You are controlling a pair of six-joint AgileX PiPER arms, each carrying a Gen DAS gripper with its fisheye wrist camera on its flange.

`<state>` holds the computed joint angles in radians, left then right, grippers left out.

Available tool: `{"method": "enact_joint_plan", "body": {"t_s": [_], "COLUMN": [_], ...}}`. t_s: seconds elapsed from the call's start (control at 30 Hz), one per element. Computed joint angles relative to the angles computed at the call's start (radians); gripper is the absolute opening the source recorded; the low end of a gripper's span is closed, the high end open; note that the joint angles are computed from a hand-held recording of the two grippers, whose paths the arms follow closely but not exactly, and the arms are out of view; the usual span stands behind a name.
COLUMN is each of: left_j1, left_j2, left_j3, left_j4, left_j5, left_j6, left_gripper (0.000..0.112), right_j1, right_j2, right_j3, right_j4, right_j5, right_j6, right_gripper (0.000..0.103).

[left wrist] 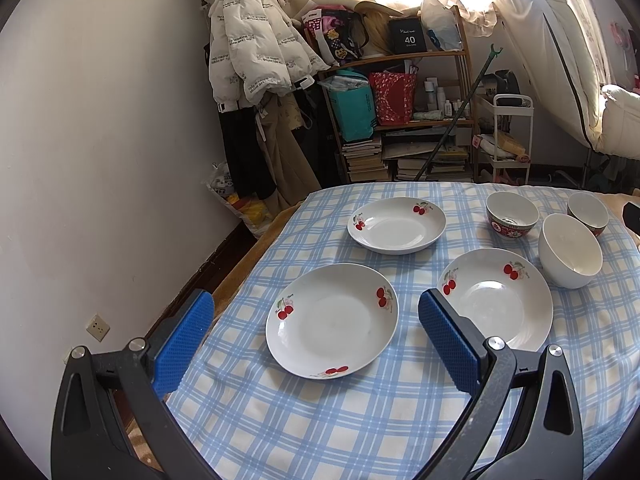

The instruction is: Organize plates and bowls

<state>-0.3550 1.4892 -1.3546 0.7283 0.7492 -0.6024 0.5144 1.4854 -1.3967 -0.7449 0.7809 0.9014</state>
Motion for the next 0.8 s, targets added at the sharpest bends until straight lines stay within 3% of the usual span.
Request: {"method": "enact_joint_plan", "body": {"t_s": [0.8], "left_j1": [-0.011], "left_j2": [-0.009], "left_j3": [0.014], "left_j4": [0.015], "left_j5": [0.005], "left_j6": [-0.014], "left_gripper": [0.101], "right_j1": [-0.001], "right_j2": [0.001], "right_j3": [-0.001], "right_j4": [0.000], "right_j5": [0.000], "right_j6": [-0.003], "right_gripper": [0.103]}}
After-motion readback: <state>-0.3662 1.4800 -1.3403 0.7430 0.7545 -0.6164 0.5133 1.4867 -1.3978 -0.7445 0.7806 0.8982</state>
